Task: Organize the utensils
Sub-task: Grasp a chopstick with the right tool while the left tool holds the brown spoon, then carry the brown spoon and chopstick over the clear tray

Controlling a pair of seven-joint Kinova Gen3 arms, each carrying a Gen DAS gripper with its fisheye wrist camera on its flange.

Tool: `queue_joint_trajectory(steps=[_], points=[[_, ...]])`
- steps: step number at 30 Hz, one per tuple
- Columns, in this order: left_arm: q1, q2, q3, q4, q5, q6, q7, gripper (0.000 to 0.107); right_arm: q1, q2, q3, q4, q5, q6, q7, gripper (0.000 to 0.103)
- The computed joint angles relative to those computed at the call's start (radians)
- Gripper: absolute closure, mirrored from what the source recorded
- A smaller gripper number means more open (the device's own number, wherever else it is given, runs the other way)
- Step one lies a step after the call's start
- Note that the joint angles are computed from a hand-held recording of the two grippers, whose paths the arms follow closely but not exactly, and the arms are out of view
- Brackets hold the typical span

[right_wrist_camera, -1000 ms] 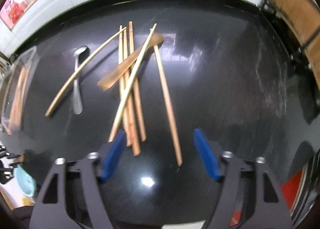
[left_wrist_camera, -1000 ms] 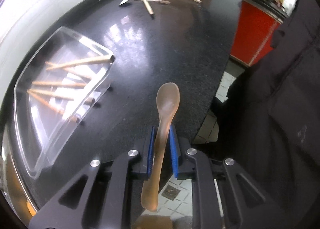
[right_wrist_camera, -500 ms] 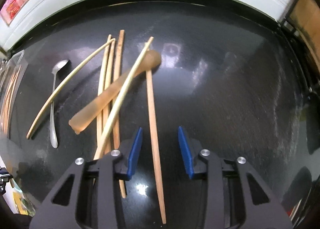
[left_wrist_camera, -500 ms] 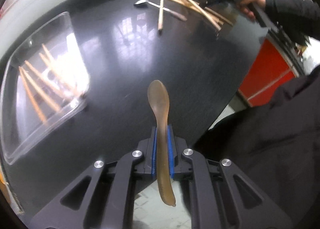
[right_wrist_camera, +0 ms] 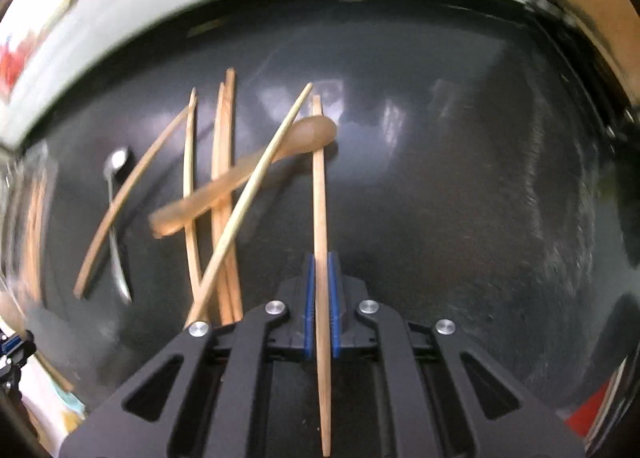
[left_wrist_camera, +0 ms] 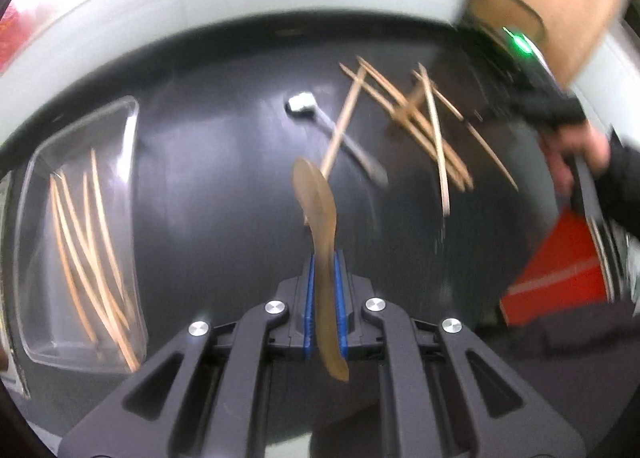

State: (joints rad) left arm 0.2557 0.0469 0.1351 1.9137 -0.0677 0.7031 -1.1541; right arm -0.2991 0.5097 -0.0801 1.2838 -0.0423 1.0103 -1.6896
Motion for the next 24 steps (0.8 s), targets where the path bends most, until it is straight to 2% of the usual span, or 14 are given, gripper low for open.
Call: queue_joint_trajectory(steps=[5, 9, 12, 18, 24], points=[[0.002, 0.057, -0.015, -0.149, -0.025, 0.041, 0.11, 0.099, 0.072, -0.06, -0.011, 0.004, -0.091, -0.051, -0.009, 0.096], [0.024, 0.073, -0.021, -0.232, -0.073, 0.09, 0.188, 0.099, 0.138, -0.078, -0.028, -0.017, -0.193, -0.026, -0.007, 0.096], [0.039, 0.086, -0.022, -0.273, -0.108, 0.114, 0.206, 0.099, 0.141, -0.081, -0.025, -0.022, -0.202, 0.028, -0.006, 0.096], [0.044, 0.105, -0.024, -0.319, -0.109, 0.161, 0.204, 0.099, 0.18, -0.159, -0.019, 0.082, -0.25, -0.022, 0.004, 0.096], [0.043, 0.114, -0.028, -0.345, -0.106, 0.2, 0.203, 0.1, 0.151, -0.208, -0.006, 0.095, -0.217, -0.024, -0.024, 0.096]])
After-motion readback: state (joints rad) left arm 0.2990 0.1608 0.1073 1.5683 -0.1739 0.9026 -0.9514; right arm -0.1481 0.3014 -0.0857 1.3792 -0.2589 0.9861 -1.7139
